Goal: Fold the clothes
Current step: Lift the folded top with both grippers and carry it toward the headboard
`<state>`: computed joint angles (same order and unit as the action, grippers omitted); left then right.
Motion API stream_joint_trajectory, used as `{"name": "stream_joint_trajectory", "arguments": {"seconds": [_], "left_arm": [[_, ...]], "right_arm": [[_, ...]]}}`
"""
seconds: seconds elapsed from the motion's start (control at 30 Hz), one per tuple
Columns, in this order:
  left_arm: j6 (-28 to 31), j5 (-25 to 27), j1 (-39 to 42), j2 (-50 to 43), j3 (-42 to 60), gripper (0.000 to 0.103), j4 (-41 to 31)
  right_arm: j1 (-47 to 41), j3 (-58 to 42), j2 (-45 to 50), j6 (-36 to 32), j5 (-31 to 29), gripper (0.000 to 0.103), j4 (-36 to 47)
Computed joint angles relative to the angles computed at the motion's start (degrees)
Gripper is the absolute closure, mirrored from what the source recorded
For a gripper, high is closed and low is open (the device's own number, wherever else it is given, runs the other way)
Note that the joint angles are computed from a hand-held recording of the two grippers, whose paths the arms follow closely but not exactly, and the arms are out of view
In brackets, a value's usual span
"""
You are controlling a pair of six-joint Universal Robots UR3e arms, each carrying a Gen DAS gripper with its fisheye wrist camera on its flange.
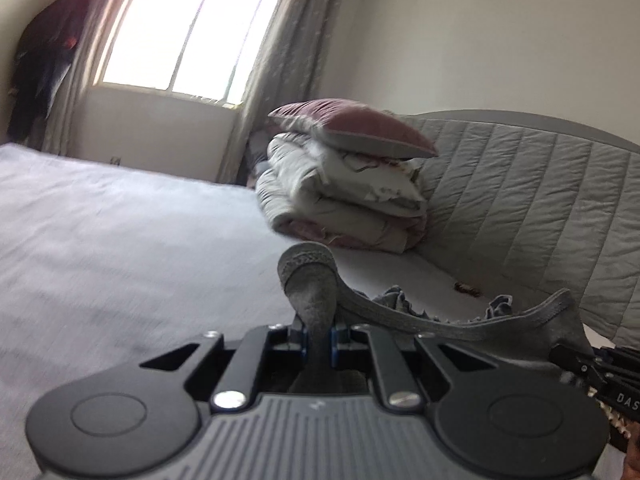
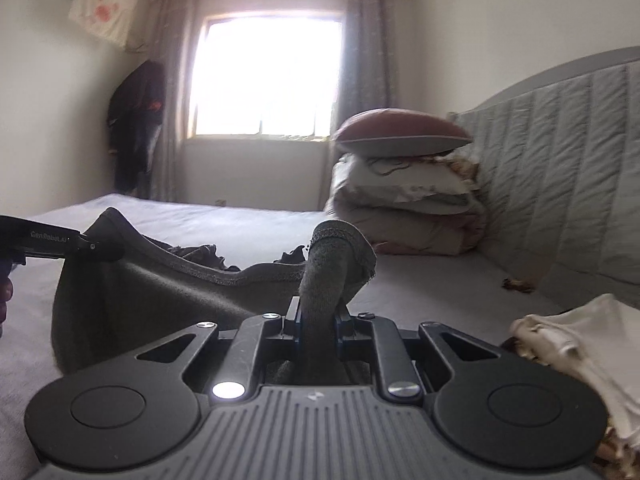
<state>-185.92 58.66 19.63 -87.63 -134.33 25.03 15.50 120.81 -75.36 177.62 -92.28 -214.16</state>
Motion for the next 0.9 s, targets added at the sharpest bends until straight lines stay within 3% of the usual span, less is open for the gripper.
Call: {"name": "stream_joint_trajectory", "arguments": {"seconds": [0.27,0.63,0.9], "left_arm": [[-2.6,14.7,-17.7,-12.8,21.2,0.093,-3.2],[-1.0,28.0,-35.8,-34.7,55.6,0.093,-10.3],[0.6,33.6,-44.0,-55.7,92.2,0.093,-24.3]], "right_arm": [[-6.0,0.2,-1.8,0.7,-2.5,0.087,-3.0],[-7.7,0.9,-0.7,-2.1,-17.4,0.087,-12.8],[-4.3,-2.6,3.7,-5.3,-30.2,0.087,-18.5]]}}
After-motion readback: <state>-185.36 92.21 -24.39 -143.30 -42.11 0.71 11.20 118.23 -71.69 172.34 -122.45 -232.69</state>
